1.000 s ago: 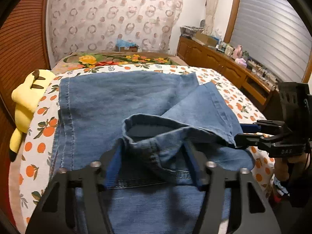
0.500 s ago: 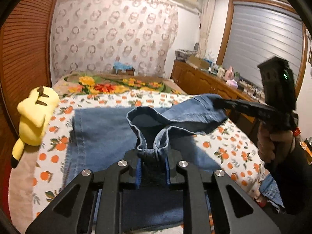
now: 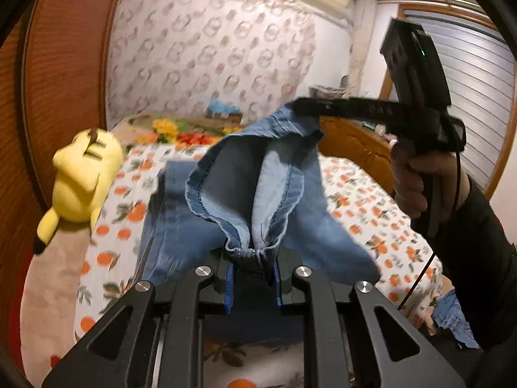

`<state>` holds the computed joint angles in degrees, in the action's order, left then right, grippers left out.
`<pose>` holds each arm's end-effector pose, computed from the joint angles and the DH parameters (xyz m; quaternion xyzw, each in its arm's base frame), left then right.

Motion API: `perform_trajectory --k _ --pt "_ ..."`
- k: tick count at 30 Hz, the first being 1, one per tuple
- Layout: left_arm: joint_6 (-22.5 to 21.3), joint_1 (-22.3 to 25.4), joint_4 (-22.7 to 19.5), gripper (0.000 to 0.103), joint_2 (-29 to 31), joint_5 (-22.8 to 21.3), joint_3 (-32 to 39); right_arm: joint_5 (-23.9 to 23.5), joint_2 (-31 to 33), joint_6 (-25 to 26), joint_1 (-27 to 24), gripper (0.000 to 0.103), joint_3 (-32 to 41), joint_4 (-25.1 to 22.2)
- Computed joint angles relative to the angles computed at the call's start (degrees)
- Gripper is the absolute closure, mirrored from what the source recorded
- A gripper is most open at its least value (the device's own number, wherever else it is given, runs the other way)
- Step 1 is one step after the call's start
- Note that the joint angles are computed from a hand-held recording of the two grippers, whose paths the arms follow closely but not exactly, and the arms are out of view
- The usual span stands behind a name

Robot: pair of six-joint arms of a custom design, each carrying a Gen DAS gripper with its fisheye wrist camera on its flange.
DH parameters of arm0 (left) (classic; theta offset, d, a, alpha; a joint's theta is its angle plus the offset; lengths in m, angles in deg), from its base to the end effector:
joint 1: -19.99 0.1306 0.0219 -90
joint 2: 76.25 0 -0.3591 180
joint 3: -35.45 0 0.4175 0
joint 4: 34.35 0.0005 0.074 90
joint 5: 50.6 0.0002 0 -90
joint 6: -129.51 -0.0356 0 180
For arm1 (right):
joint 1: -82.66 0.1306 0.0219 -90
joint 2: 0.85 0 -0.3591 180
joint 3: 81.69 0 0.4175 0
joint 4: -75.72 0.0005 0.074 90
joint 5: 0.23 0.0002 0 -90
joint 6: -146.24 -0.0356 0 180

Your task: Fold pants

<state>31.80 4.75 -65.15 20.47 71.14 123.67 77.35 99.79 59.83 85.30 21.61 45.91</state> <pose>0.5327 -0.1651 0.3593 0.2877 0.8286 -0.2736 0.3947 0.6010 0.0349 0.4531 -0.1024 0.8440 0.0880 0.5191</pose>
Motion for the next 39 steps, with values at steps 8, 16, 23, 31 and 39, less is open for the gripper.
perform_trajectory --k 8,16,23,31,39 --pt "-1.3 0.7 -2.7 0.084 1.9 -1.8 -0.7 0.1 11.9 1.7 1.5 0.101 13.8 -8.1" --pt "-0.9 1.3 -5.0 0.072 3.7 -3.8 0.0 3.1 20.0 2.0 3.3 0.1 24.4 -14.6" --pt "-1.7 1.7 -4.8 0.055 3.1 -4.0 -0.2 3.2 22.1 0.1 3.6 0.094 27.9 -16.2" --pt "-1.3 1.6 -3.7 0.055 2.9 -5.3 0.1 0.3 13.8 -0.1 2.3 0.056 16.0 -6.4" --pt "-1.0 1.3 -1.4 0.055 3.7 -7.0 0.0 4.4 5.9 1.5 0.3 0.056 4.2 -2.5"
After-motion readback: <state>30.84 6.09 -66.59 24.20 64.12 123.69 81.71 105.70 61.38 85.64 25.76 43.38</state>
